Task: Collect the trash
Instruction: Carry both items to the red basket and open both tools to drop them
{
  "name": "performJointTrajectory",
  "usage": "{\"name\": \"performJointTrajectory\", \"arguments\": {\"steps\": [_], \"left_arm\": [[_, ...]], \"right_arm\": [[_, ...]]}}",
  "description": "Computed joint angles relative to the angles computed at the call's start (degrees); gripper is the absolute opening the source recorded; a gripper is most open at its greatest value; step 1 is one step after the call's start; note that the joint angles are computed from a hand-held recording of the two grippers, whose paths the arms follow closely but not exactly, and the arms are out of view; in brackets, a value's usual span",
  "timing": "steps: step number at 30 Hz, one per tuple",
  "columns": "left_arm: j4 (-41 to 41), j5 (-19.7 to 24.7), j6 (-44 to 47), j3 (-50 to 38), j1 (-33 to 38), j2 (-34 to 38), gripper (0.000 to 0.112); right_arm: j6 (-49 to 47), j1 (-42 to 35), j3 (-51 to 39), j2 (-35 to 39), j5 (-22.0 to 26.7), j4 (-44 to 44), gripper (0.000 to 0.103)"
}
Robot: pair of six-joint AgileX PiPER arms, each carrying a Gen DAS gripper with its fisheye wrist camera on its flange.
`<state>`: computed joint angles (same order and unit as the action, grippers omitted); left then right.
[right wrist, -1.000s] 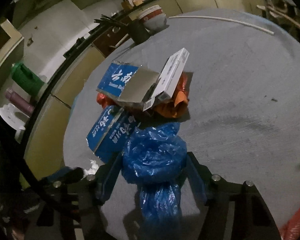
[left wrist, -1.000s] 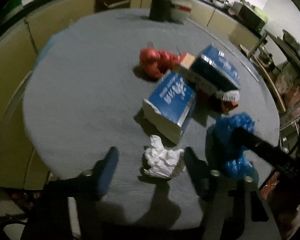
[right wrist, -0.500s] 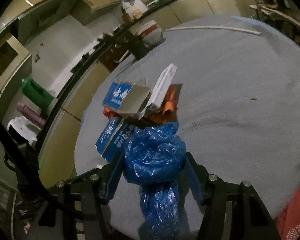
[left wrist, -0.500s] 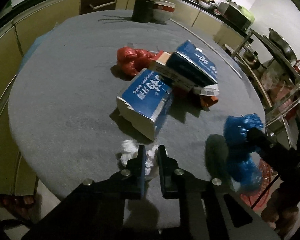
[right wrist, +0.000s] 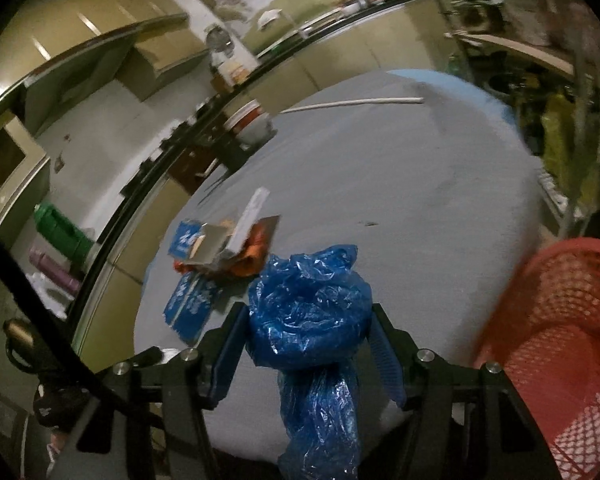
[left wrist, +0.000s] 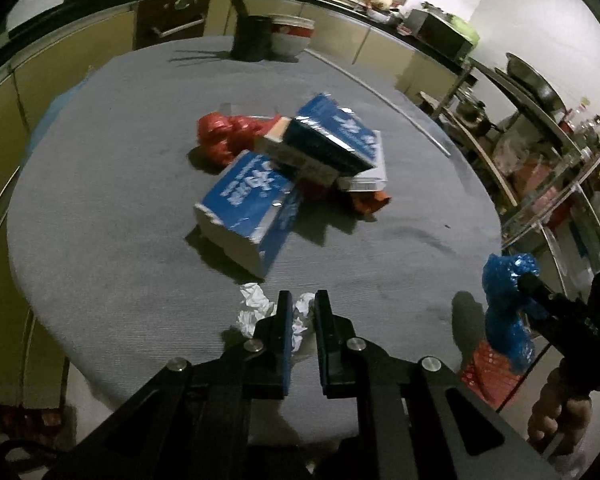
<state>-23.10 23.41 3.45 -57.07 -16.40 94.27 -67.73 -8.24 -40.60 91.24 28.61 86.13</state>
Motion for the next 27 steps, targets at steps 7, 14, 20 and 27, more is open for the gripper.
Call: {"name": "performJointTrajectory", "arguments": {"steps": [7, 14, 20, 27], "left_arm": [[1.5, 3.1, -0.8, -5.4, -7.5, 1.5, 0.011], [-1.3, 8.8, 3.5, -20.3, -19.7, 11.3, 0.011], [-3.8, 15.6, 6.0, -37.8, -27.2, 23.1, 0.011], [-0.5, 25.9, 2.4, -56.5, -32.0, 35.7, 0.043]], "right_arm": [[-1.3, -11.2, 3.9, -4.3, 2.9, -2.8, 0.063], [-2.3, -27.2, 6.9, -6.1, 6.7, -6.8, 0.063], [-3.8, -37.9, 7.8, -6.3, 8.9, -9.3, 0.063], [-2.4, -45.9, 6.7, -4.1, 12.0, -14.1, 0.068]]}}
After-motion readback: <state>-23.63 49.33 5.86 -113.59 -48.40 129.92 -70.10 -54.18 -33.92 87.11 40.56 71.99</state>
